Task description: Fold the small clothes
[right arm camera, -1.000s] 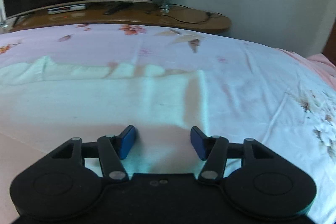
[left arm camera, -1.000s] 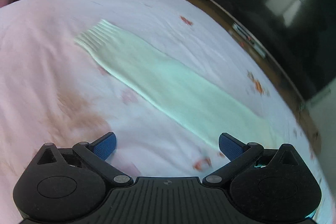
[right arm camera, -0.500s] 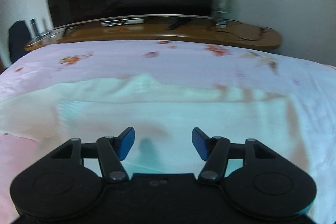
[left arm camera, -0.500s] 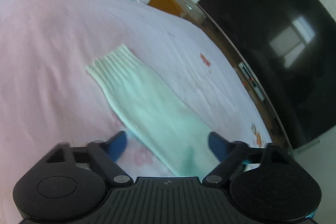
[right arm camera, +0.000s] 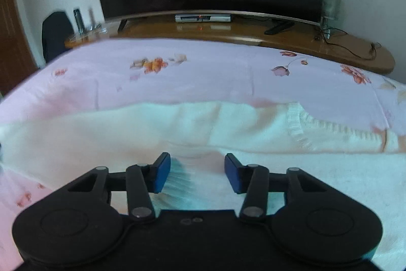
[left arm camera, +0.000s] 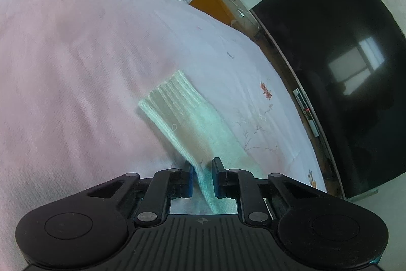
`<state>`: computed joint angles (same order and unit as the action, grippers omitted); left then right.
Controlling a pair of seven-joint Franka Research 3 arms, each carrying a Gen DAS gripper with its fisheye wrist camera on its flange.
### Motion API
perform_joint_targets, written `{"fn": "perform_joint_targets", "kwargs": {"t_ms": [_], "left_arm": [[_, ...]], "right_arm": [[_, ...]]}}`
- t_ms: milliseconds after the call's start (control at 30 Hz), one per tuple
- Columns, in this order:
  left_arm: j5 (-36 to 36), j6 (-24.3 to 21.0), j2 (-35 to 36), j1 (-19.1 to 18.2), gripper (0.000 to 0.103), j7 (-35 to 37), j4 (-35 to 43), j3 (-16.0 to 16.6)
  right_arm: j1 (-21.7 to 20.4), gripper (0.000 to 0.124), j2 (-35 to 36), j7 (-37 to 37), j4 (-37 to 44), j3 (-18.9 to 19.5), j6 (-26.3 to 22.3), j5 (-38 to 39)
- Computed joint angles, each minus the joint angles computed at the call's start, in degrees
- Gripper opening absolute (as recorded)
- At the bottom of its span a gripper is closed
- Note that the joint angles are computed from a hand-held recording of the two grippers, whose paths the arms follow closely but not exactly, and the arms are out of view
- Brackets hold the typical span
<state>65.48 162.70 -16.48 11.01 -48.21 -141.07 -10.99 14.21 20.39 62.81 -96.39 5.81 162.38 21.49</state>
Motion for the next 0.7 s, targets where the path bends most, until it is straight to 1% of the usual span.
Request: {"fn": "perform_joint_targets", "kwargs": {"t_ms": [67,100,167,233,300,333,400,467,500,533,567,600,633,700], "left_arm": [[0.7,-0.7,-0.3,0.2,0.005,-1.2,-0.1,-0.4],[0.8,-0.7,-0.4,0.1,0.003,-1.5,-0.2,-0.3],[0.8,-1.0,-0.2,-0.1,0.004,-1.4,-0.1,-0.3],[1.1,-2.2,0.2,-0.4,0.003,-0.5,0.8,-0.5],[1.5,-3.4,0.0,-0.9,0.003,0.1,1.4,-0.6],[2.3,-4.1,0.0,-1.0,0.003,0.6,2.1,-0.8],[5.4,-5.8,0.3,-1.8,0.003,3.3,4.7,-1.6],[8.9,-6.2,1.6,-3.0,0.003,6.7,8.3,-2.1],[11.1,-6.1,3.1,-3.8,0.003,8.5,11.2,-2.4],[12.4,-5.4,4.5,-4.8,0.003,9.9,13.5,-2.3],[13.6,-4.2,6.8,-5.9,0.003,11.6,16.7,-2.3],[14.1,-3.1,9.0,-7.1,0.003,13.2,19.5,-2.2],[14.1,-1.7,11.6,-8.5,0.003,15.3,22.6,-2.1],[12.8,1.2,17.3,-11.2,0.003,20.0,28.8,-2.0]], "right_arm": [[-0.1,0.049,0.1,-0.6,-0.3,0.1,0.5,-0.1],[0.0,0.049,-0.1,-0.4,-0.3,0.0,0.2,-0.2],[0.4,0.049,-0.5,0.3,-0.7,-0.7,0.4,-1.1],[0.8,0.049,-1.3,0.7,-2.0,-1.2,2.3,-2.0],[1.1,0.05,-1.3,1.5,-2.5,-1.7,3.0,-2.8],[2.2,0.05,-1.1,2.8,-2.3,-3.1,1.4,-5.6],[2.1,0.05,-1.1,1.8,-2.5,-2.9,2.1,-7.0],[1.2,0.05,-1.0,2.2,-1.7,-2.1,1.2,-5.6],[0.5,0.05,-1.3,2.2,-2.2,-1.4,2.2,-4.0],[0.5,0.05,-1.6,2.8,-2.7,-1.6,2.9,-3.8],[0.3,0.051,-1.5,2.7,-2.2,-1.8,0.7,-4.3],[-0.4,0.051,-1.6,1.5,-1.9,-1.3,-1.0,-3.8],[-1.5,0.05,-2.4,-0.2,-2.8,-0.4,-0.4,-1.9],[-2.3,0.05,-3.8,-0.6,-4.0,-0.5,0.5,-0.1]]}}
